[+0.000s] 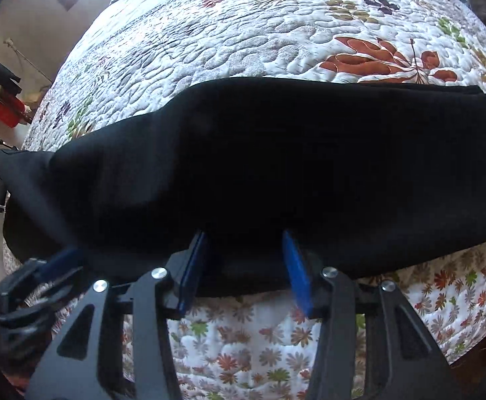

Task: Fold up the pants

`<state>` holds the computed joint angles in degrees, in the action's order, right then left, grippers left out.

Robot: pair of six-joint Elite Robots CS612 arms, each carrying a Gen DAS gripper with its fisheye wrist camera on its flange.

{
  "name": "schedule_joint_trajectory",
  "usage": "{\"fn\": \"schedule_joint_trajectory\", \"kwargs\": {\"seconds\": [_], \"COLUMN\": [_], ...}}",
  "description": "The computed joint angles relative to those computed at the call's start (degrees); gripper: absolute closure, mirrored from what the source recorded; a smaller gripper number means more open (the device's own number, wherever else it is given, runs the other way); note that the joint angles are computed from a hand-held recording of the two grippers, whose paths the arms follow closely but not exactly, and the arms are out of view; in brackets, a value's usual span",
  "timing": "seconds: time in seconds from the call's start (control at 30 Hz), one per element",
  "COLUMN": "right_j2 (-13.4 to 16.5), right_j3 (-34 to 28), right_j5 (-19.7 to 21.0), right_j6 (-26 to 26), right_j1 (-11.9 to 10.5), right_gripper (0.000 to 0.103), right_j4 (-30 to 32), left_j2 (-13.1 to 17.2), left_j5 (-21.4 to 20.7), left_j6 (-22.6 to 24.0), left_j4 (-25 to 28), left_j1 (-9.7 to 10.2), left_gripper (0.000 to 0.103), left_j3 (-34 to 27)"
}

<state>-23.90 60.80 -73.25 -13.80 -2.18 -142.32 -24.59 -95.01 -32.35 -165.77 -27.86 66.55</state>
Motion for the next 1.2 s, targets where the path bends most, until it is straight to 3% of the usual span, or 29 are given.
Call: {"fn": "schedule_joint_trajectory", "kwargs": {"seconds": [0.03,0.23,0.4,0.5,0.57,0.6,0.63,0.7,0.8,0.97,1.1,1.2], "right_j2": [0.4,1.0,0.9,0.8,1.0,1.2,1.2,1.3,1.6,1.9,0.9,0.2], "right_j3": [-0.5,-1.3,-0.5,0.0,-0.5,-0.8,-1.1,-1.5,-2.7,-4.6,-3.9,-3.2], "right_j5": [0.0,1.3,-0.2,-0.3,0.1,0.3,0.5,1.0,2.7,3.3,0.8,1.1], "right_j6": [0.0,0.4,-0.7,-0.7,-0.8,-0.9,-1.0,-1.2,-1.1,-1.2,-2.6,-8.1], "right_j1": [0.1,-0.1,0.3,0.5,0.4,0.3,0.2,0.0,-0.5,-0.8,0.1,1.3], "right_gripper": [0.056,0.052,0.049,0.049,0.049,0.049,0.049,0.049,0.049,0.049,0.046,0.038], "right_j4": [0.2,0.7,-0.8,-1.3,-0.7,-0.3,0.1,1.0,3.2,6.8,5.3,5.0], "left_j2": [-1.0,-4.2,-3.3,-2.2,-1.5,-1.2,-1.1,-1.9,-4.2,-6.8,-6.8,-6.1], "left_j5": [1.2,6.8,9.1,8.6,6.4,4.7,4.1,5.1,11.5,15.5,15.1,13.0], "left_j6": [-2.1,-14.8,-16.2,-17.9,-18.6,-19.1,-19.7,-20.4,-18.3,-20.7,-21.7,-23.9], "left_j4": [-0.7,-2.6,4.8,8.7,7.9,6.9,6.6,0.8,-5.0,-8.6,-8.9,-11.2], "left_j1": [0.27,3.27,5.43,6.62,7.31,7.72,7.96,7.63,5.59,3.08,2.37,3.02], "left_gripper": [0.035,0.034,0.027,0.028,0.048,0.085,0.09,0.093,0.094,0.094,0.094,0.093], "left_j3": [1.6,6.8,2.6,0.0,-0.1,0.0,0.5,3.8,9.4,16.6,18.3,18.4]}}
